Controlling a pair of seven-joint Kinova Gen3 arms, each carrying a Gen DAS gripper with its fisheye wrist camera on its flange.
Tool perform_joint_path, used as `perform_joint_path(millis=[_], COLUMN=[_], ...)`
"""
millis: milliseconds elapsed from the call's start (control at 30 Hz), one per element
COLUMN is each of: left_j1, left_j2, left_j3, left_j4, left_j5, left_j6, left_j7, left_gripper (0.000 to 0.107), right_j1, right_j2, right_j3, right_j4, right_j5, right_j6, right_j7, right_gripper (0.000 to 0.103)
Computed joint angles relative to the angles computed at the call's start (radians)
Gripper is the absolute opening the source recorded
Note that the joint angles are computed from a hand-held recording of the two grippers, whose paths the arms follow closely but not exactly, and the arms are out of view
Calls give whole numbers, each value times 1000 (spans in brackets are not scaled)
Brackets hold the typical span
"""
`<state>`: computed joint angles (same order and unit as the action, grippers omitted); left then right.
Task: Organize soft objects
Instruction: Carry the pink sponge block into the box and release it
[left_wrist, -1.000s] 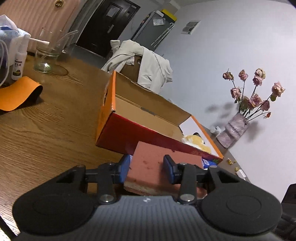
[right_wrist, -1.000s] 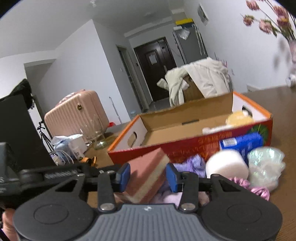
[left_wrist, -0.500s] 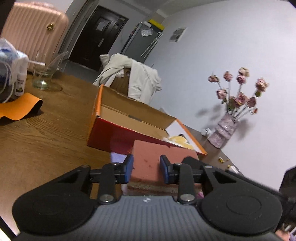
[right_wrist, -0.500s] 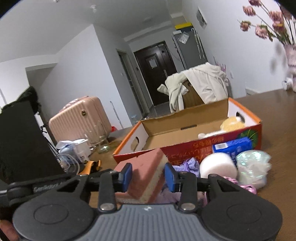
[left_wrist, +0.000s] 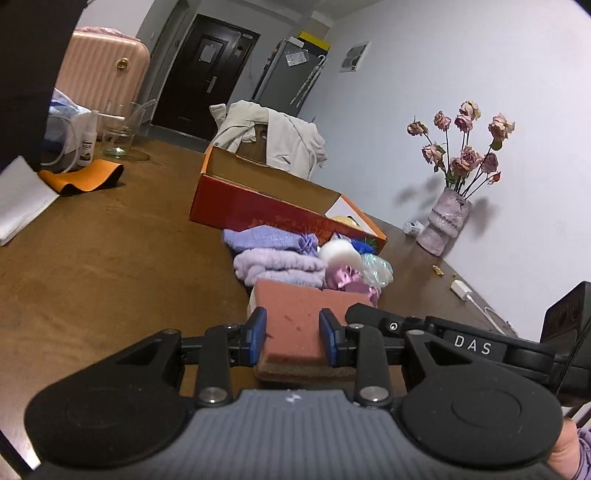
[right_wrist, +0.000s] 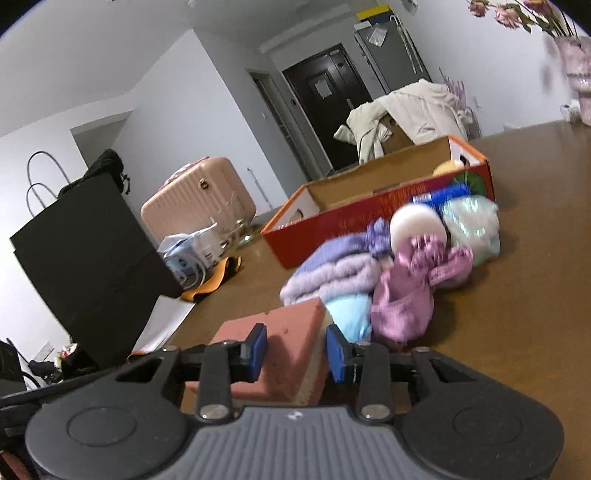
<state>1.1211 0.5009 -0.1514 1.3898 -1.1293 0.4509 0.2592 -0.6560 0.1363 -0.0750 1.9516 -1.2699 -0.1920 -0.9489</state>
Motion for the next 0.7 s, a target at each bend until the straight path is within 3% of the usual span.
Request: perform_joint_path(millis=[67, 200, 300, 367, 467, 600, 700], left_j1=[24, 41, 28, 13, -25, -103, -225], left_j2=[0, -10, -10, -7, -2, 26, 81], left_j3=[-5, 6, 32, 44, 45, 47, 148], left_j4=[2, 12, 3, -10, -23, -105, -229], left_j5=[-13, -60, -84, -93, -110, -19, 17], left_j6=[32, 60, 79, 82, 35, -37, -33], left_j7=[13, 61, 67, 69, 76, -27, -149], left_gripper=[31, 31, 31, 31, 31, 31, 31], right_j1=[-11, 97, 96, 56, -32, -87, -30], right_j2=[-6, -20, -22, -19, -6, 53, 132], right_j3=[-7, -120, -114, -62, 76, 252, 284], right_j4=[12, 30, 30, 17, -22, -147, -282], right_j5=[3, 107, 175, 174, 191, 157, 119], right_j6=[-21, -24, -26, -15, 42, 193, 284], right_j7=[1, -92, -154, -145, -163, -124, -86], right_gripper=[34, 33, 33, 33, 33, 33, 33])
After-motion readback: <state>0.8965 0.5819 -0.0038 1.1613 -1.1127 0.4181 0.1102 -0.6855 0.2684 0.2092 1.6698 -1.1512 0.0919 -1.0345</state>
